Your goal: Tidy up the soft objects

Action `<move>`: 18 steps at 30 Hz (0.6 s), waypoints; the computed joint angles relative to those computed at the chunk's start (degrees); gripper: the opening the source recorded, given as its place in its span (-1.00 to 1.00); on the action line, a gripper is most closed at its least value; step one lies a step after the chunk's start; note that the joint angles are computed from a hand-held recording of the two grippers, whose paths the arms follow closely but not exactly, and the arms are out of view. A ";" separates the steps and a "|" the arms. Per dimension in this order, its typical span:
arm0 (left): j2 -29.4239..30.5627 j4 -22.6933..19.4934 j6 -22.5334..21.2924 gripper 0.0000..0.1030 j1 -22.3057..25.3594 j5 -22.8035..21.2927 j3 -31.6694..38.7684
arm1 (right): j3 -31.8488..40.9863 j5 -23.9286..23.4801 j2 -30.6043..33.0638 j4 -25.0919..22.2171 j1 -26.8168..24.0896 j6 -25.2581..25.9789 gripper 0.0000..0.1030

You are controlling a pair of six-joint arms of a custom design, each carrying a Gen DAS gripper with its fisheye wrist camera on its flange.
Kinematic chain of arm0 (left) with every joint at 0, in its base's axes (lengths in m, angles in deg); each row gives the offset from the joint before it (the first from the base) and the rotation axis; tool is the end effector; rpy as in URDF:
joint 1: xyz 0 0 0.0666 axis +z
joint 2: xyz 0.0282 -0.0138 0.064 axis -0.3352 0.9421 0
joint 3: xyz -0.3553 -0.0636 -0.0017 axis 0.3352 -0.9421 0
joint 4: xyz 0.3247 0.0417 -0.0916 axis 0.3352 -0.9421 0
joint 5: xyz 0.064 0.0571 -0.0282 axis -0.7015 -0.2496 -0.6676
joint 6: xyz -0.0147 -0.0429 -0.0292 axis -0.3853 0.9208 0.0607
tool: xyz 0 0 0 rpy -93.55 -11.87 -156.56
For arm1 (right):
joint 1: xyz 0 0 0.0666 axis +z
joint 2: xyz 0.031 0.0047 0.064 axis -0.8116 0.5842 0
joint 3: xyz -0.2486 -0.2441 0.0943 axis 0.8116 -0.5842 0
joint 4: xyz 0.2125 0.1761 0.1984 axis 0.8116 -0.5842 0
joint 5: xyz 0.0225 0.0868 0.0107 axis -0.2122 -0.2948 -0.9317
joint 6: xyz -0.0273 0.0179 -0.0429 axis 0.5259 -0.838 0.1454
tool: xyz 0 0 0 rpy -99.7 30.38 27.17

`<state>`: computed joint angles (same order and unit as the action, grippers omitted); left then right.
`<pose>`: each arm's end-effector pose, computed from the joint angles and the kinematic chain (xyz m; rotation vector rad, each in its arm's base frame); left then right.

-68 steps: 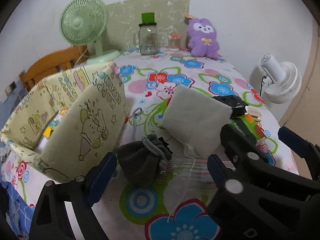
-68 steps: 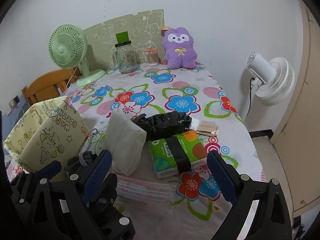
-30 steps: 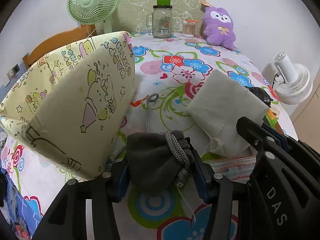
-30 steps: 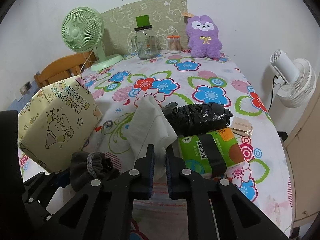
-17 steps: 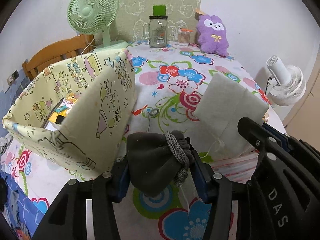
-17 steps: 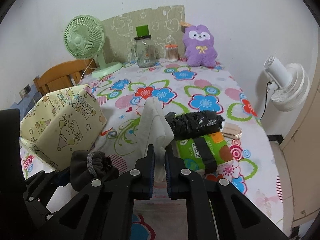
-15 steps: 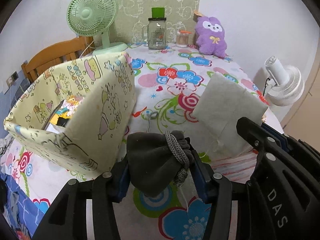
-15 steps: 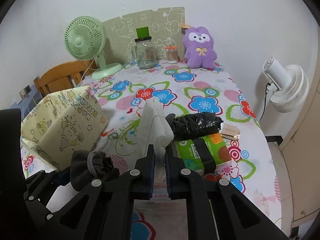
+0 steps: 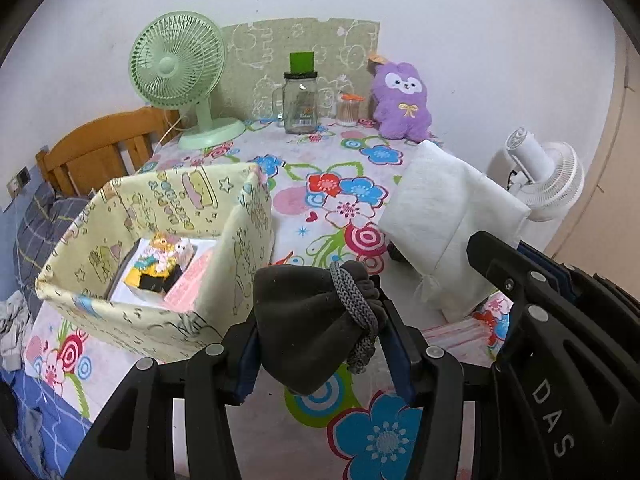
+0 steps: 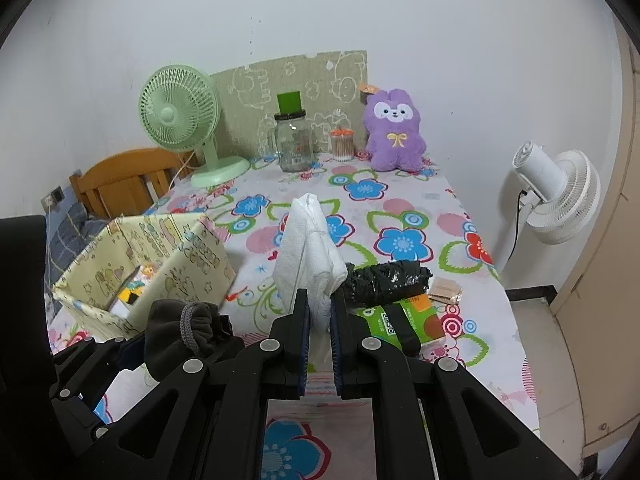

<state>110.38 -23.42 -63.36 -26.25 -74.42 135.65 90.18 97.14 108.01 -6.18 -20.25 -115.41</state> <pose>0.5434 -0.0708 0.4398 0.4225 2.3310 -0.2026 0.5129 0.3236 0.4606 0.2982 2.2083 0.0282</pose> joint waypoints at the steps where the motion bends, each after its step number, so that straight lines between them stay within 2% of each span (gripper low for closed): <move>1: 0.01 -0.18 -0.24 0.06 0.09 0.27 0.34 | 0.67 0.41 0.10 -0.61 0.15 -0.20 -0.76; 9: -0.16 -1.79 -2.28 0.06 1.09 3.48 3.45 | 8.62 4.43 2.39 -6.08 1.51 -1.33 -0.76; 14: 0.39 -3.31 -3.98 0.06 1.72 5.09 5.98 | 13.37 5.27 4.10 -9.07 1.97 -1.95 -0.76; 18: 1.35 -4.78 -5.12 0.06 2.30 6.46 8.60 | 21.58 6.51 7.66 -14.02 2.50 -2.24 -0.76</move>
<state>111.73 -28.20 -68.48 -23.94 -67.96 144.25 111.76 103.65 115.67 -20.20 -17.75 -117.66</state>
